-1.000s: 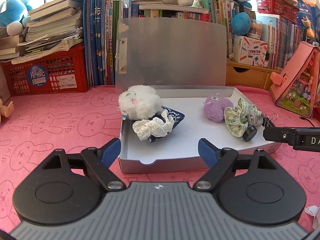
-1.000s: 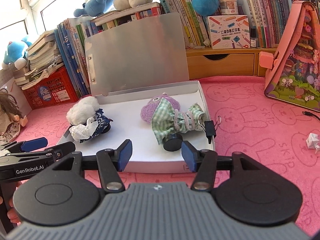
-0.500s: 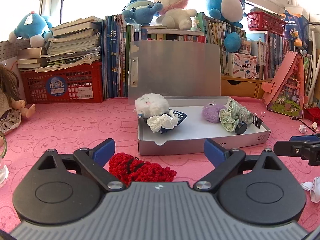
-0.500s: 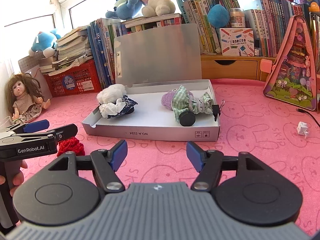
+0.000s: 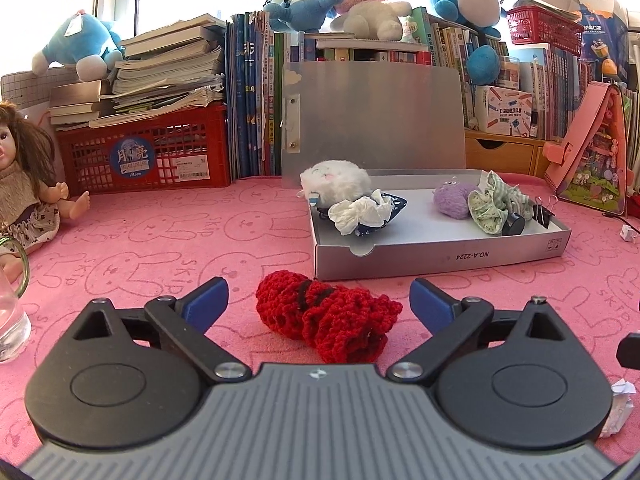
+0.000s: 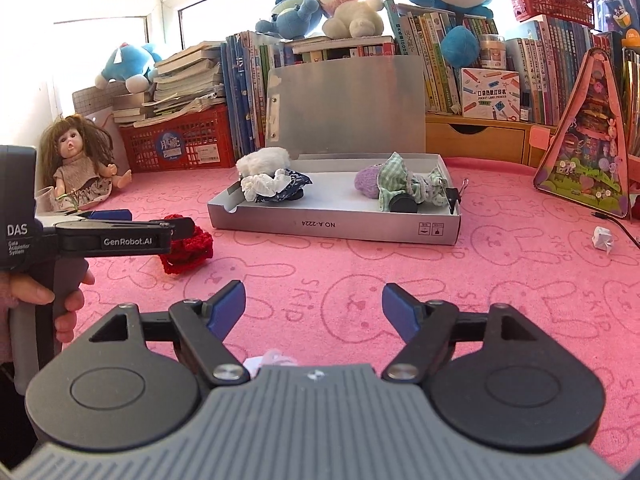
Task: Organize objects
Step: 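Move the left tool to the red crochet item while the right tool approaches the pink-white crumpled cloth, then close the left tool on the red crochet item while the right tool grasps the pink-white cloth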
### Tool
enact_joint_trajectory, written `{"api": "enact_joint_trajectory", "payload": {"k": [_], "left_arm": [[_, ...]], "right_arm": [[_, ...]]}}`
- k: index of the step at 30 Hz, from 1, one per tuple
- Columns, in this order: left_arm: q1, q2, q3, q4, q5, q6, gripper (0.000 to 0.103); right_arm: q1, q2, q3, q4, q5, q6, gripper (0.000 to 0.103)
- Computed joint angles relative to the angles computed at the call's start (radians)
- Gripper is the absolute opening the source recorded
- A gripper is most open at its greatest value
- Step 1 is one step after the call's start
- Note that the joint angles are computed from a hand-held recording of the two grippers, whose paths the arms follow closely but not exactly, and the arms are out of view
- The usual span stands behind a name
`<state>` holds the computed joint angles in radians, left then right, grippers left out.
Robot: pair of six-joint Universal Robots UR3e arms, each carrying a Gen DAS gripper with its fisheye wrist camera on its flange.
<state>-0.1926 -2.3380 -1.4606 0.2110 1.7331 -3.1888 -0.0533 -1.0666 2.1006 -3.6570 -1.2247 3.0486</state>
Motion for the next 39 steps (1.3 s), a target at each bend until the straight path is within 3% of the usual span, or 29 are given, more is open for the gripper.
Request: {"api": "enact_joint_trajectory", "payload": {"k": [9,23,27,33,36,39], "left_arm": [[0.005,-0.078,0.140,-0.110,0.017,-0.013,0.099],[0.010,-0.117,0.286,-0.365,0.009,-0.033,0.099],[0.014,-0.117,0.293,-0.386,0.004,-0.045,0.099],[0.012,-0.128,0.279,-0.278,-0.017,0.025,0.100],[0.008,-0.178,0.401,-0.377,0.015,0.027,0.101],[0.031,-0.193,0.455,-0.461,-0.047,0.012,0.101]], "right_arm": [[0.078,0.082,0.059,-0.142,-0.112,0.034,0.085],[0.183,0.202,0.014,-0.227,-0.280,0.066,0.085],[0.177,0.197,0.013,-0.217,-0.270,0.067,0.085],[0.173,0.195,0.013,-0.213,-0.262,0.063,0.086],[0.172,0.193,0.012,-0.210,-0.258,0.062,0.086],[0.170,0.191,0.013,-0.209,-0.255,0.062,0.086]]}}
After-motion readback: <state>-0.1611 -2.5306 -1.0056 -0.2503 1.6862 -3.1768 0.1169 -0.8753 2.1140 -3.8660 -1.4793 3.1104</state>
